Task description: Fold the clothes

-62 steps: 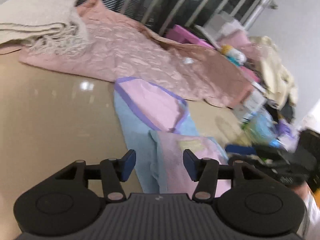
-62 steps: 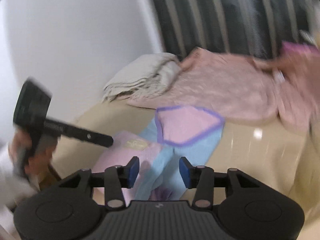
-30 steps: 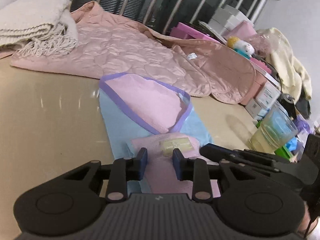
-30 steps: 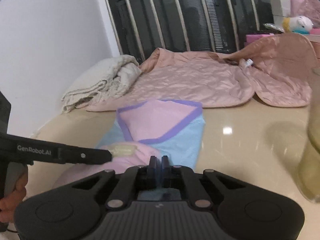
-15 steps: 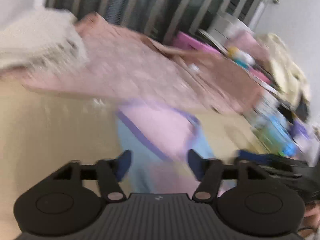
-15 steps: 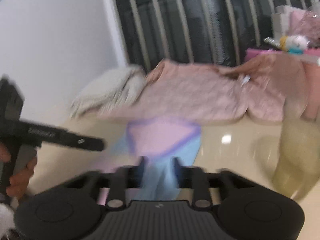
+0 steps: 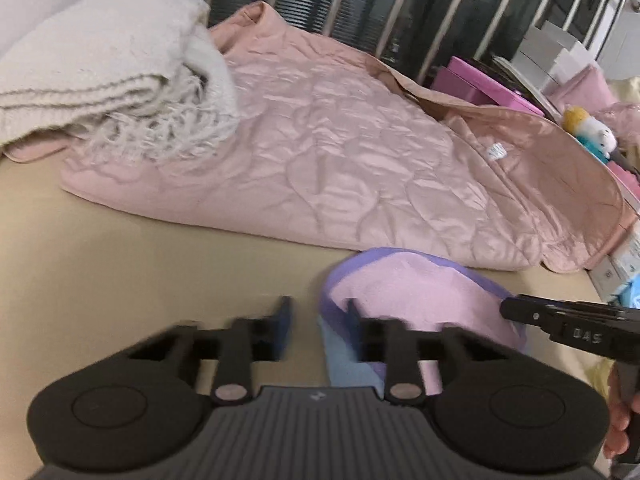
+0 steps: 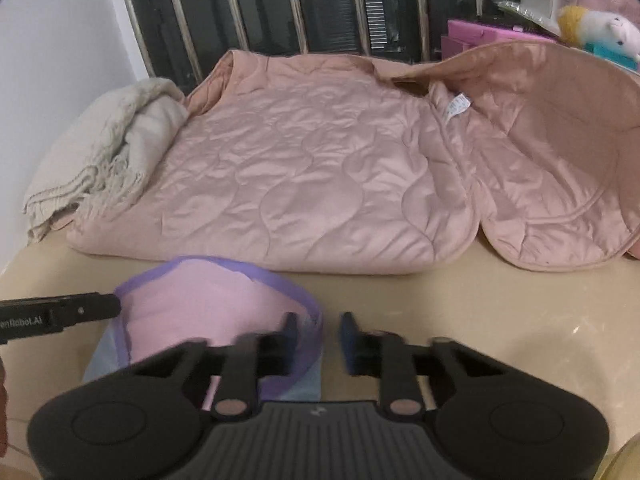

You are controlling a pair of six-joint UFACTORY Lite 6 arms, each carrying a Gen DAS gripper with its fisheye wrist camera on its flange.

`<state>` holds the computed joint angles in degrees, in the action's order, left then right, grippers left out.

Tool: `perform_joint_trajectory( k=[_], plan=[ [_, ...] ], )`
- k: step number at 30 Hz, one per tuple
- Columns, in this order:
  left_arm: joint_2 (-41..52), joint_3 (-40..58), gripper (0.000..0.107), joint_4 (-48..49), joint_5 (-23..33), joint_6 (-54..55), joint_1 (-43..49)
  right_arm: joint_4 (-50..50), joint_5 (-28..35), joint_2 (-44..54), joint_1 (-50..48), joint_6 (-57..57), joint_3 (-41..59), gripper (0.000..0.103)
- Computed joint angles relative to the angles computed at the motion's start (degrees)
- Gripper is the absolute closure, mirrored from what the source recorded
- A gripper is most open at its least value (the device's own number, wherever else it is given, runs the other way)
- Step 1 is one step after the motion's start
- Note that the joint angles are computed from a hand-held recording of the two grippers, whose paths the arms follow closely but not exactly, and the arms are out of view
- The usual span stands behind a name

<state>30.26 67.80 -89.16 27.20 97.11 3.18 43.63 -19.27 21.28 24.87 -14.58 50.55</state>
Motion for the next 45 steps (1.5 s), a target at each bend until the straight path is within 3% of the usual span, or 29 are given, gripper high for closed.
perform_joint_trajectory(
  k=[1,7,13,15,16,17,18,21,24,26,28,29,31,33,39,43,45],
  plan=[
    [0.33,0.23,0.107,0.28,0.60,-0.51,0.12,-1.74,-0.38,-0.08,0.25,1.23,-0.64,0.101],
    [-3.55,-3.92,0.107,-6.08,7.38,3.11,4.33,-9.70,-6.76,-5.40,1.69,10.03,-6.65,0.102],
    [-18.25,-16.19,0.107,-4.28,16.90,8.20,10.57,-11.92,-14.49,-23.63,6.20,12.04,-21.65,0.102],
    [-17.71,-14.81,0.103,-1.40,15.05,6.56,8.66,-12.90,-15.07,-28.08,7.81,12.25,-25.21,0.102],
    [-15.32,-12.53,0.100,-1.21,11.59,5.87,6.27,-13.40,-14.59,-28.71,8.04,12.32,-25.63,0.102],
    [-13.12,-10.74,0.090,-3.42,6.59,6.24,3.44,-12.44,-14.00,-26.95,7.70,11.52,-24.40,0.102],
    [-10.30,-8.40,0.071,-5.05,2.16,7.27,0.83,-11.08,-13.54,-24.84,7.41,10.53,-22.95,0.102],
    [-2.37,-2.15,0.068,-6.54,-1.84,8.88,-2.65,-11.85,-12.81,-20.01,5.75,11.83,-20.49,0.102],
    [0.88,1.19,0.065,-6.39,-2.22,8.70,-3.66,-15.14,-12.70,-16.35,4.09,15.38,-19.23,0.102],
    [1.89,1.87,0.066,-10.21,-2.95,12.64,-4.41,-17.32,-13.04,-14.23,3.41,17.32,-18.61,0.102],
    [2.07,2.01,0.101,-11.81,-4.98,14.32,-5.15,-18.43,-12.97,-11.29,2.84,17.98,-16.71,0.102],
    [2.37,2.55,0.106,-9.16,-4.30,11.57,-4.80,-17.93,-12.66,-9.81,2.82,17.17,-15.49,0.102],
    [1.79,2.05,0.107,-5.53,-1.50,7.51,-3.31,-15.91,-12.98,-8.25,3.41,15.45,-14.18,0.102],
    [-0.86,-1.46,0.107,-9.70,1.21,12.23,-1.47,-16.47,-13.43,-8.22,3.47,15.85,-14.05,0.102],
    [-12.19,-11.04,0.107,-8.34,11.35,10.15,5.82,-19.24,-14.62,-15.49,2.93,17.21,-18.17,0.102],
    [-24.70,-21.91,0.107,-4.92,16.59,10.66,11.02,-14.33,-14.69,-28.09,6.98,12.09,-26.42,0.102],
    [-33.91,-31.17,0.107,-2.97,18.57,13.74,15.34,-6.50,-14.97,-38.85,12.93,5.58,-34.05,0.102]
  ],
)
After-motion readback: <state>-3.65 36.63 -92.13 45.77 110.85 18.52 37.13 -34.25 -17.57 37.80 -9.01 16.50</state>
